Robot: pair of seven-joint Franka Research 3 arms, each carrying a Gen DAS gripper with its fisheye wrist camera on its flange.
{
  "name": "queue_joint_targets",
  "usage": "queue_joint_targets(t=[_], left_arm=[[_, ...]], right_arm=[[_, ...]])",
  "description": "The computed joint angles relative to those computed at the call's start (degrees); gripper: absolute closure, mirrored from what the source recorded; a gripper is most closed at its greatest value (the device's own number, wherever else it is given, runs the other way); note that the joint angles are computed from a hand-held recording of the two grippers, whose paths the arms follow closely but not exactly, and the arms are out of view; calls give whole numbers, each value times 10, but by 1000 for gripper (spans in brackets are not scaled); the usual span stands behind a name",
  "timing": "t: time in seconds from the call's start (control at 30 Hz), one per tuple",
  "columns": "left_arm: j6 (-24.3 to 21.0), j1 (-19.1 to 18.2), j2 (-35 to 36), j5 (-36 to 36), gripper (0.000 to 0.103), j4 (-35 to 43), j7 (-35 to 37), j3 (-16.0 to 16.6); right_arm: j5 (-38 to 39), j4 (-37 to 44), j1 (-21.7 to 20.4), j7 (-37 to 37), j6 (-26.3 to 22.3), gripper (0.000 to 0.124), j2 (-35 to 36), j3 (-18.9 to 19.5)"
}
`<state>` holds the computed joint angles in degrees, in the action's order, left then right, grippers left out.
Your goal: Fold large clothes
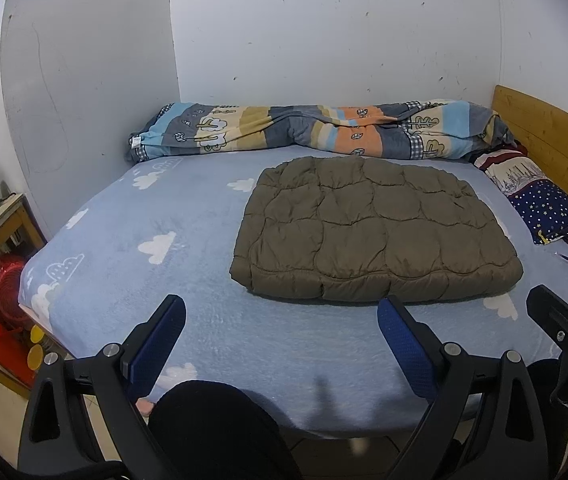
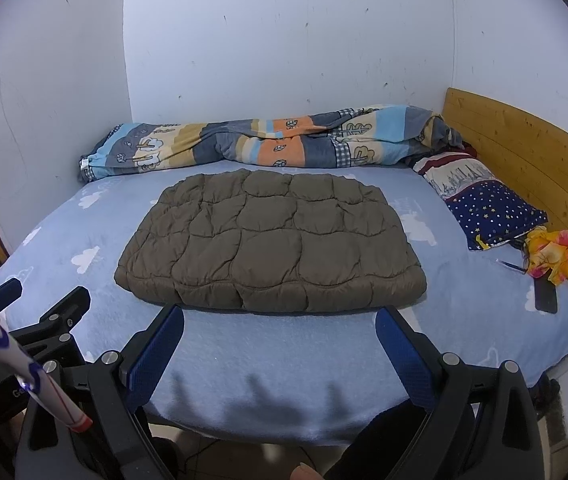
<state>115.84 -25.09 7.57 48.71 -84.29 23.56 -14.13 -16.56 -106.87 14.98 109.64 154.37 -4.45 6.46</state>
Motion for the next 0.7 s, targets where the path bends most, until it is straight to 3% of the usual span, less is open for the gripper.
queue_joint_targets(t=[0.7], left_arm=[[10,6,-11,6,7,-22,-6,-3]], right_arm=[[-1,0,-1,-2,1,25,0,-1]])
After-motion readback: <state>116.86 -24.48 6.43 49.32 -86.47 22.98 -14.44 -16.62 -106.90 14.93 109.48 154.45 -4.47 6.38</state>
